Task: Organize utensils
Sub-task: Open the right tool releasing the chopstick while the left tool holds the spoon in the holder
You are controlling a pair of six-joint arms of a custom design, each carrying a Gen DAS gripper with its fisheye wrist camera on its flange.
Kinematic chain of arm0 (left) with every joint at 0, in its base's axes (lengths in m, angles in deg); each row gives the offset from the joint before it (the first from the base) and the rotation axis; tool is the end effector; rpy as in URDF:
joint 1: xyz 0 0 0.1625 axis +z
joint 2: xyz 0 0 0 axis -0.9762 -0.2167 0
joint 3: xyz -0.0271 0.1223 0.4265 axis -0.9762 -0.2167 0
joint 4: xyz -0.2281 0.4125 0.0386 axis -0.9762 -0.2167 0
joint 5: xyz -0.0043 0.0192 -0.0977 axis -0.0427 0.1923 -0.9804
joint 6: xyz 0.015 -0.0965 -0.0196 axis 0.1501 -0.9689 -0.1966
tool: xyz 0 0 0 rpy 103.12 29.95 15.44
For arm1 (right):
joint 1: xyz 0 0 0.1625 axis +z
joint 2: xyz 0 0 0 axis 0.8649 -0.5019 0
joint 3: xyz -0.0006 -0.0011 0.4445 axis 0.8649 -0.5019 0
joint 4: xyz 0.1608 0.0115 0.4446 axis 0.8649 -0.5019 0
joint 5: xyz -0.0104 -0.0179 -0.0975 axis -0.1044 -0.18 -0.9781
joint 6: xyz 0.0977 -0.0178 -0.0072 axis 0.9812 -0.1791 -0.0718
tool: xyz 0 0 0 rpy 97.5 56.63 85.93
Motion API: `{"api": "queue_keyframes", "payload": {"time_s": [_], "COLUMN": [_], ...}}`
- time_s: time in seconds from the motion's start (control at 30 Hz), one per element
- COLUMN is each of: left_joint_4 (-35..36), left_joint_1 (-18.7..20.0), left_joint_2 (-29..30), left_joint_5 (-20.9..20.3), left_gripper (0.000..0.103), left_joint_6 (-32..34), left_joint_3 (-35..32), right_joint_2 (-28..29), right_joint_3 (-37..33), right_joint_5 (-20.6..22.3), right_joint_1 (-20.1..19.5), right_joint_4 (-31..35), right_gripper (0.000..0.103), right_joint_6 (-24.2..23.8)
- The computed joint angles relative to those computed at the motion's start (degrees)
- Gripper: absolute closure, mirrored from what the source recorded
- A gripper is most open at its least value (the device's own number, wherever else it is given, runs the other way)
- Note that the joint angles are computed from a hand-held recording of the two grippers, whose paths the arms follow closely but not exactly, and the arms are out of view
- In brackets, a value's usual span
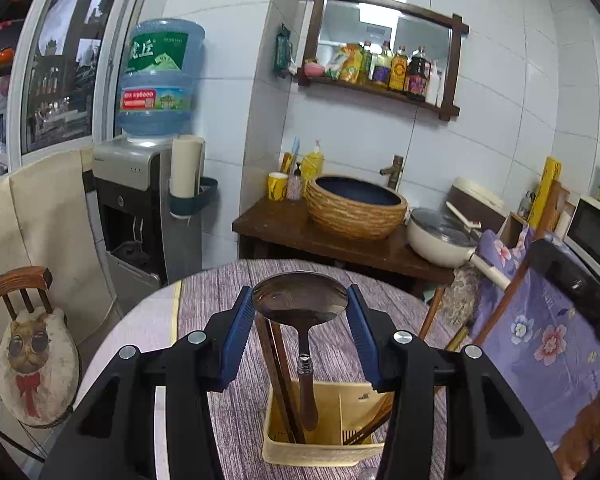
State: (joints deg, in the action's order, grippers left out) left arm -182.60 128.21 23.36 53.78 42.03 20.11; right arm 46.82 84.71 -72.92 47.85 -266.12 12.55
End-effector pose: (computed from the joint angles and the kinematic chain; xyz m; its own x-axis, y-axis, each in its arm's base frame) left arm -0.2969 -0.7061 0.2817 -0.7957 -0.1414 -0.5889 0.4903 0.4204 -0.7634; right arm 0.3824 -0.7763 0.2673 -0.7178 -0.5044 0.4799 -0.6663 0.2975 -0.6838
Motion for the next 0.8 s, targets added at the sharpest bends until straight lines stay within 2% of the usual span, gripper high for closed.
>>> {"api": "queue_keyframes", "payload": {"time_s": [0.2, 0.37, 0.7, 0.8], "left_joint_4": [3.02, 6.00, 3.61, -1.03], "left_joint_1": [1.92, 3.09, 3.04, 2.16], "left_joint_2": [0.64, 0.24, 0.60, 0.39], "left_joint_5": [-0.64, -1.38, -0.35, 0.27], "left_gripper": [0.056, 0.056, 0.055, 0.042], "left_joint_6": [-4.05, -6.86, -4.44, -1.34], "left_joint_3": [2.40, 4.12, 5.97, 7.55], "right_joint_2": [1.16, 1.85, 1.04, -0.34], "right_joint_3": [2.98, 4.23, 6.98, 9.63], "right_joint_5": [-2.08, -2.88, -2.19, -1.53], "right_joint_1": [-1.55, -2.85, -4.26, -4.34], "right_joint_4": [-1.82, -1.05, -1.70, -3.67], "right_gripper": [0.095, 0.096, 0.098, 0.096], "right_joint_6": [-1.96, -1.19, -0.76, -2.15]}}
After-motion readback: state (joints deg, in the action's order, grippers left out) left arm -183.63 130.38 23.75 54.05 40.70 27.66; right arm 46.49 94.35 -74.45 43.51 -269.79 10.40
